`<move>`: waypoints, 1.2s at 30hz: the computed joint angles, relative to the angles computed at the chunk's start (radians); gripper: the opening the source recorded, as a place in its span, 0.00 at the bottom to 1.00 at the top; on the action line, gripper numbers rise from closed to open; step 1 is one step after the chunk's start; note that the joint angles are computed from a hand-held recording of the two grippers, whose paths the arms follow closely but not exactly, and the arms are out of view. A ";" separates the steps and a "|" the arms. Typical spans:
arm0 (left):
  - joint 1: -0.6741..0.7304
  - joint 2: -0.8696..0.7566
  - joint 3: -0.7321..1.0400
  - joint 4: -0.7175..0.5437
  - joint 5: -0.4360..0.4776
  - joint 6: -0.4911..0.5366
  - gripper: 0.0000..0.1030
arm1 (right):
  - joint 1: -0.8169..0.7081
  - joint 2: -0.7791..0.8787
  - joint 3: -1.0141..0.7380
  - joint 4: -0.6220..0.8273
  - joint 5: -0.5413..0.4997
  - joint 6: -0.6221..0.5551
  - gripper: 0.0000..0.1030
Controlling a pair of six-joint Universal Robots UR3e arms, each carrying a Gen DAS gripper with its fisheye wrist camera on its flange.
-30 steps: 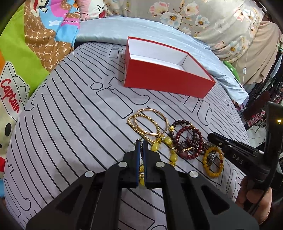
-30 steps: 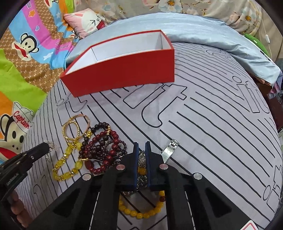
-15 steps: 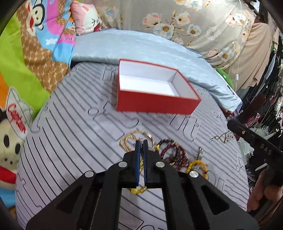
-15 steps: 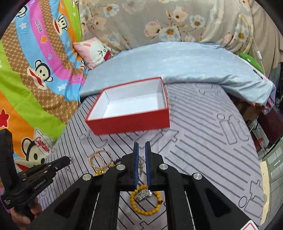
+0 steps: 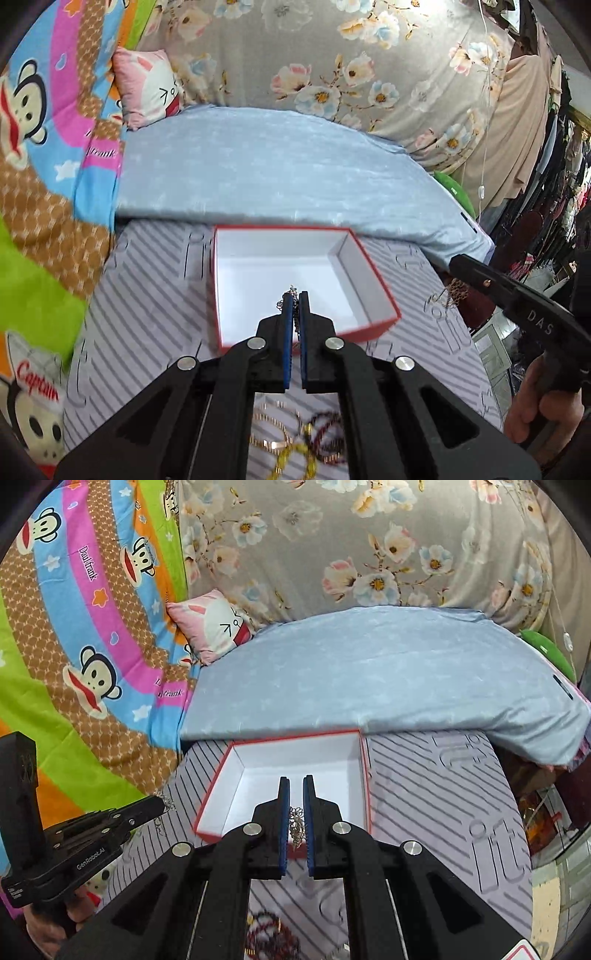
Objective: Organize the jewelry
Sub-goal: 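Carry both earrings into the red box and open both grippers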
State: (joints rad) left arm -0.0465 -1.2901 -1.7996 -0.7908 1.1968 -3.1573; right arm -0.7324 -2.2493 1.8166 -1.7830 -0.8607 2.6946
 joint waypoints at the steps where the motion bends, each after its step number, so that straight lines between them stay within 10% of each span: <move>1: -0.008 -0.065 0.053 0.014 -0.001 -0.006 0.02 | 0.052 0.053 0.002 -0.082 -0.031 0.049 0.06; 16: -0.068 -0.672 0.569 0.021 0.031 -0.016 0.02 | 0.362 0.713 -0.208 -0.510 -0.220 0.269 0.06; 30: -0.085 -0.846 0.728 -0.017 0.080 -0.021 0.02 | 0.414 0.854 -0.259 -0.597 -0.323 0.283 0.09; 36: -0.100 -0.833 0.706 0.035 0.145 -0.051 0.51 | 0.410 0.827 -0.231 -0.647 -0.351 0.296 0.44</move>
State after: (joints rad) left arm -0.1461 -2.1235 -1.0933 -0.7554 1.3415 -3.2082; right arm -0.3227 -1.4221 1.5853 -2.4296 -1.2116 2.9908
